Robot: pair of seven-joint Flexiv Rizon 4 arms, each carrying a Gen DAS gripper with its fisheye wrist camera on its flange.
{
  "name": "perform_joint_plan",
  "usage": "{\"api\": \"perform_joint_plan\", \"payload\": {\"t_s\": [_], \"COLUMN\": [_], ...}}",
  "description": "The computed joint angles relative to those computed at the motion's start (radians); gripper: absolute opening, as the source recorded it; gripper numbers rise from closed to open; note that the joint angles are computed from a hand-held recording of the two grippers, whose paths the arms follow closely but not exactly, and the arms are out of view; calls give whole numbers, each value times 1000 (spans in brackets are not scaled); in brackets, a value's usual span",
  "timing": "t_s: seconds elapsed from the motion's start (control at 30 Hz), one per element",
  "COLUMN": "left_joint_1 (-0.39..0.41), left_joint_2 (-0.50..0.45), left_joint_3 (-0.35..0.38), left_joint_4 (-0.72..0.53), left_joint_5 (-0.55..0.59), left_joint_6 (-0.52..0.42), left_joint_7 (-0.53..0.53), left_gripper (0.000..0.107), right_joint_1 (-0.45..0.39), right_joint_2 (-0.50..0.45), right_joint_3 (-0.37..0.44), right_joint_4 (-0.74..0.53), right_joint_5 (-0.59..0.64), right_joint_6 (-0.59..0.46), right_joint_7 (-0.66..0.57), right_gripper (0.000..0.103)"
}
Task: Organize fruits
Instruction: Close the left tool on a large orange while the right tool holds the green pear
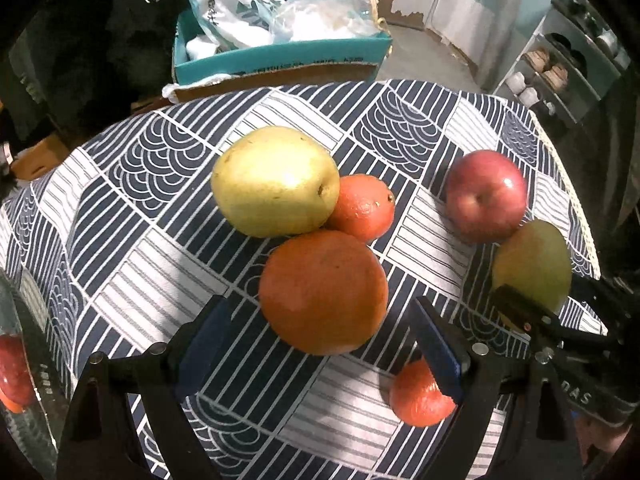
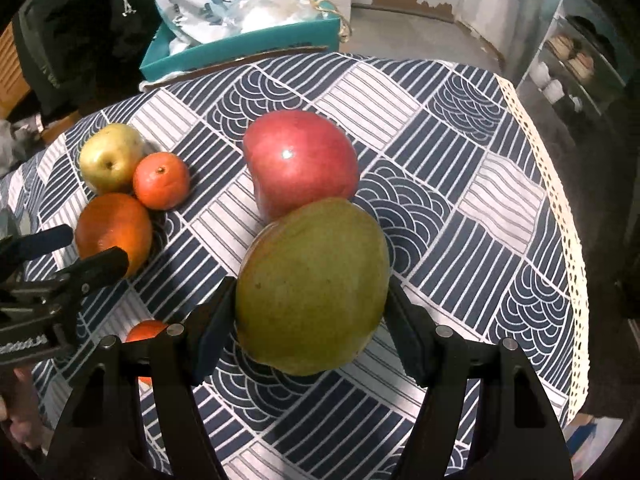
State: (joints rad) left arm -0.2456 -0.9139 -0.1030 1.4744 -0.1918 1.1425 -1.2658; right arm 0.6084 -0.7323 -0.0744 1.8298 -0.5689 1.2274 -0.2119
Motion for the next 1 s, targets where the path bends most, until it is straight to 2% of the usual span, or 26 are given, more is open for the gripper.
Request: {"api": "perform_joint_plan", "payload": {"t_s": [0.13, 0.27, 0.3, 0.73, 1.0], "left_joint_1": [-14, -15, -11, 18, 51], "left_joint_2": [-20, -31, -34, 12, 64], "left_joint_3": [15, 16, 12, -8, -32], "left_joint_4": [-30, -46, -51, 46, 139], "left_joint_5": [4, 10, 9, 6, -13], "left_joint_6": [-21, -39, -54, -5, 72], "left_joint_7": [-23, -22, -17, 25, 60], "left_gripper": [90, 72, 70, 67, 67], "right_joint_1": [3, 7, 8, 25, 44], "right_joint_2": [0, -3, -4, -9, 14], "right_joint_3": [-3, -5, -6, -13, -31], "right_joint_4": [4, -2, -3, -29, -21], "right_joint_5": [-3, -7, -7, -31, -74], "right_joint_6": [11, 14, 13, -12, -9], "right_joint_7": [0, -5, -6, -17, 12], "right_gripper": [72, 72, 72, 72, 72]}}
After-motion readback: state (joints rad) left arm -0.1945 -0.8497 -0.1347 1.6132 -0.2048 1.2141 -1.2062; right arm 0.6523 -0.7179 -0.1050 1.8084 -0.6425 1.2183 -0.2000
